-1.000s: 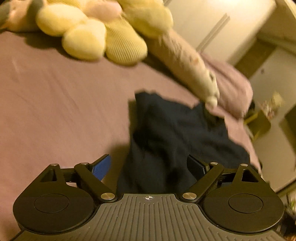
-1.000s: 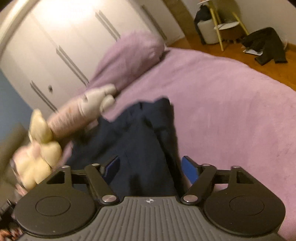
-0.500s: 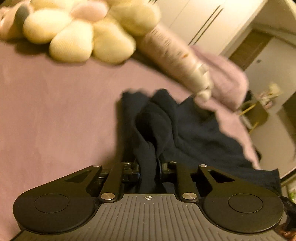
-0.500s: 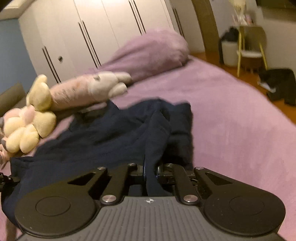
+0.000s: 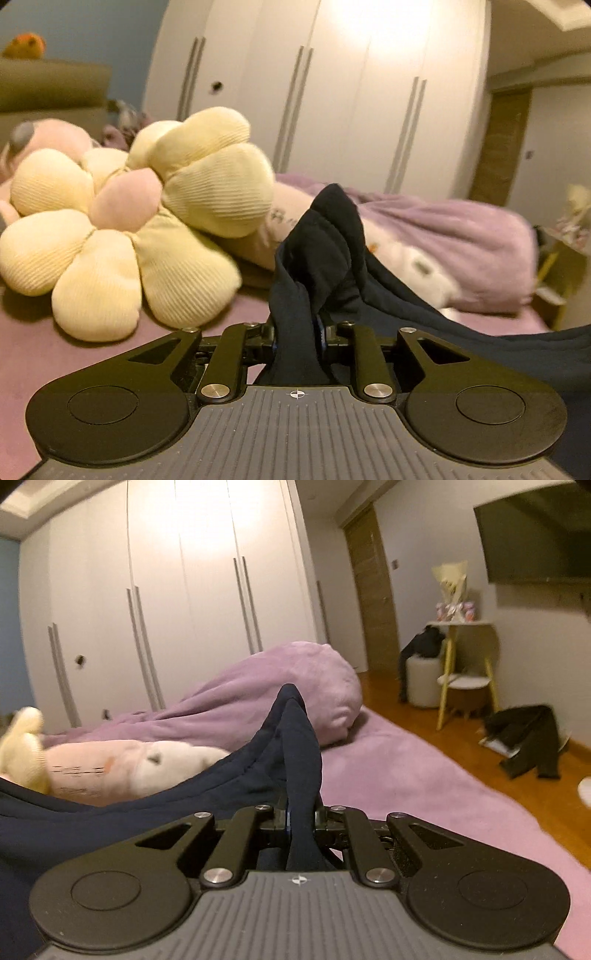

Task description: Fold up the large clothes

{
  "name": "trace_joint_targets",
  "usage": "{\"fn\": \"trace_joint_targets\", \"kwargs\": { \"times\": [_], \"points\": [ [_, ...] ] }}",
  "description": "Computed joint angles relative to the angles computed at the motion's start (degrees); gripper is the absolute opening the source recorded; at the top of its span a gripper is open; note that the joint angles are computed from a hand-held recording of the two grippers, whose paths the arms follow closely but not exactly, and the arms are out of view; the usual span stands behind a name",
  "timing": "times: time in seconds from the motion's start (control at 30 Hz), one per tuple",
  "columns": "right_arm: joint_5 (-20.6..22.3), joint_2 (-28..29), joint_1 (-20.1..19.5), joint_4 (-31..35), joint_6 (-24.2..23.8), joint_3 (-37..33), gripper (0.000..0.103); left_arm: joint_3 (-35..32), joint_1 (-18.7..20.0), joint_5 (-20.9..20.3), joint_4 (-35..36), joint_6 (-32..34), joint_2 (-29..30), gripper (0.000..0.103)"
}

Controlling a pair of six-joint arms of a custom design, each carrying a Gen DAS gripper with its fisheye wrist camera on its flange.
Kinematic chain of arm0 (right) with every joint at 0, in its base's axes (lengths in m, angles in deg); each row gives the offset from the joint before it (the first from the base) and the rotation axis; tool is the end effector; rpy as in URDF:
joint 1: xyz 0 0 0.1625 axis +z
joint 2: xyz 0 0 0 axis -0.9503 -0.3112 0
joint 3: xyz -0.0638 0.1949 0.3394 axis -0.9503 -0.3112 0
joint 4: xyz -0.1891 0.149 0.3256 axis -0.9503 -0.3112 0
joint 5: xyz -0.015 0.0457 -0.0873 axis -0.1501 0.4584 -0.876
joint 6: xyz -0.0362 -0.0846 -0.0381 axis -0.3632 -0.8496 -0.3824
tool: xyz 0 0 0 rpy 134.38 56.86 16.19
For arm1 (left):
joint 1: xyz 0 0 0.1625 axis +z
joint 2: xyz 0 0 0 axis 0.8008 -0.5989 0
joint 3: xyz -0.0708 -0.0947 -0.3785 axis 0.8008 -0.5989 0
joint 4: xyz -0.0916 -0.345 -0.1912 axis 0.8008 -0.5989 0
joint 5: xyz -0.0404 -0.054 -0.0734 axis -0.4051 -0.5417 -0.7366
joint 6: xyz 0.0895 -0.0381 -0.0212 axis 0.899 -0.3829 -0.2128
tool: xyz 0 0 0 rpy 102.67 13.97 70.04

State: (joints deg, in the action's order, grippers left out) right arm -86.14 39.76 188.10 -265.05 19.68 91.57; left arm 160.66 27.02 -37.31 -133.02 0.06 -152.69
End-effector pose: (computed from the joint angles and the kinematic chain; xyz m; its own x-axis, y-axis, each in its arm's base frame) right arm 0.3088 -0.4940 0.0021 -0.7526 0.1909 0.6301 -0.5277 0.3974 -0.7507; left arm 0.1066 -0.4970 0.3975 -0.7931 -0.2641 -0.5489 0.4420 0.3706 -0.8169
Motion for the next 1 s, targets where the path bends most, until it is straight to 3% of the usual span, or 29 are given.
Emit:
{"fn": "trace_joint_targets", "kwargs": {
  "times": [0.1,0.13,0.17,0.23,0.3,0.4,0.5,0.77,0.87,0.9,0.97,1.0],
  "points": [
    [-0.6,5.8,-2.8,0.0,-5.2,-7.3,0.009,-2.7,3.4,0.7,-8.2,5.0,8.8,0.026],
    [-1.2,7.7,-3.6,-0.4,-7.0,-9.0,0.009,-3.4,4.5,0.7,-8.9,5.5,10.6,0.031],
    [-1.7,9.4,-4.7,-0.5,-8.3,-10.5,0.009,-3.9,5.8,0.6,-10.2,6.5,12.7,0.042],
    [-2.2,11.5,-6.7,-0.2,-8.0,-11.8,0.01,-4.2,8.7,-1.1,-9.0,4.8,14.6,0.052],
    [-0.8,11.3,-8.9,0.3,-3.1,-9.3,0.018,-4.3,11.1,-3.8,-7.2,-0.2,14.8,0.056],
    [4.4,9.5,-11.7,-0.7,3.7,-5.0,0.02,-4.5,13.3,-8.5,-4.3,-5.6,13.3,0.06],
    [5.9,9.7,-12.4,-1.6,4.0,-4.8,0.02,-5.2,15.3,-12.3,-2.1,-10.3,12.9,0.065],
    [9.0,10.1,-13.6,-3.8,5.7,-3.4,0.021,-6.3,16.8,-14.9,-3.1,-11.7,14.5,0.068],
    [9.8,9.9,-14.1,-3.3,6.7,-3.2,0.021,-6.9,16.7,-14.2,-2.0,-12.0,14.5,0.071],
    [9.7,9.8,-14.0,-2.9,6.8,-3.2,0.021,-6.8,16.1,-12.7,-2.2,-11.5,14.4,0.074],
    [9.9,9.1,-14.0,-2.4,7.8,-2.4,0.021,-6.2,14.3,-7.5,-2.9,-11.0,14.0,0.09],
    [10.0,8.7,-14.0,-2.1,8.3,-2.0,0.024,-5.5,13.4,-4.8,-2.5,-11.3,13.2,0.091]
  ]
}}
